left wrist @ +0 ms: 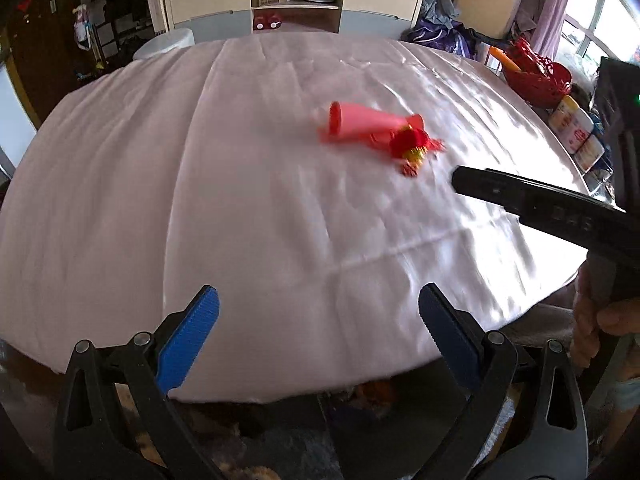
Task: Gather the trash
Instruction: 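Grasp the red lantern with right tool while left tool grasps the pink horn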
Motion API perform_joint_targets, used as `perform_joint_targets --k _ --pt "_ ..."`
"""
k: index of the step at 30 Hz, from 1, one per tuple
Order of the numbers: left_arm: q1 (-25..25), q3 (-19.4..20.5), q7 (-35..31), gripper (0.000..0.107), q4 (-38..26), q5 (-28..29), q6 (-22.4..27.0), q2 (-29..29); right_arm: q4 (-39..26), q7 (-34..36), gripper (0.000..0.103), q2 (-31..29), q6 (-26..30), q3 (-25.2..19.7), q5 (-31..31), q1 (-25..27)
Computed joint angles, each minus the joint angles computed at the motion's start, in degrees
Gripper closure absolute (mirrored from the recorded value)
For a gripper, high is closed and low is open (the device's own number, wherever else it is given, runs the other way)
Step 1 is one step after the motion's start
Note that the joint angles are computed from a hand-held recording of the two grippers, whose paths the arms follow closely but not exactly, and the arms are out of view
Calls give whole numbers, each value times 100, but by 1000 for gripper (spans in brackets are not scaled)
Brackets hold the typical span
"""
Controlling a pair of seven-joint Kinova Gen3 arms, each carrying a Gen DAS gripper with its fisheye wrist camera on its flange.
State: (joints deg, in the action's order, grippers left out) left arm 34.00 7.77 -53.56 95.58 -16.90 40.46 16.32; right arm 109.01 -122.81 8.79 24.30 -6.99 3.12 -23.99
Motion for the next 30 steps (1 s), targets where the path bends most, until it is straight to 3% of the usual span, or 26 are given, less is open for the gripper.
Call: perform_joint_targets --k 4,17,30 --pt "-68 -6 -220 13 -314 8 119 197 -286 49 59 279 43 27 -11 15" --pt "-161 -138 -776 13 -980 189 237 669 -660 695 65 696 97 -43 -486 258" --pt "-143 -190 -1225 13 -1845 463 308 1290 -232 762 65 -147 89 238 -308 646"
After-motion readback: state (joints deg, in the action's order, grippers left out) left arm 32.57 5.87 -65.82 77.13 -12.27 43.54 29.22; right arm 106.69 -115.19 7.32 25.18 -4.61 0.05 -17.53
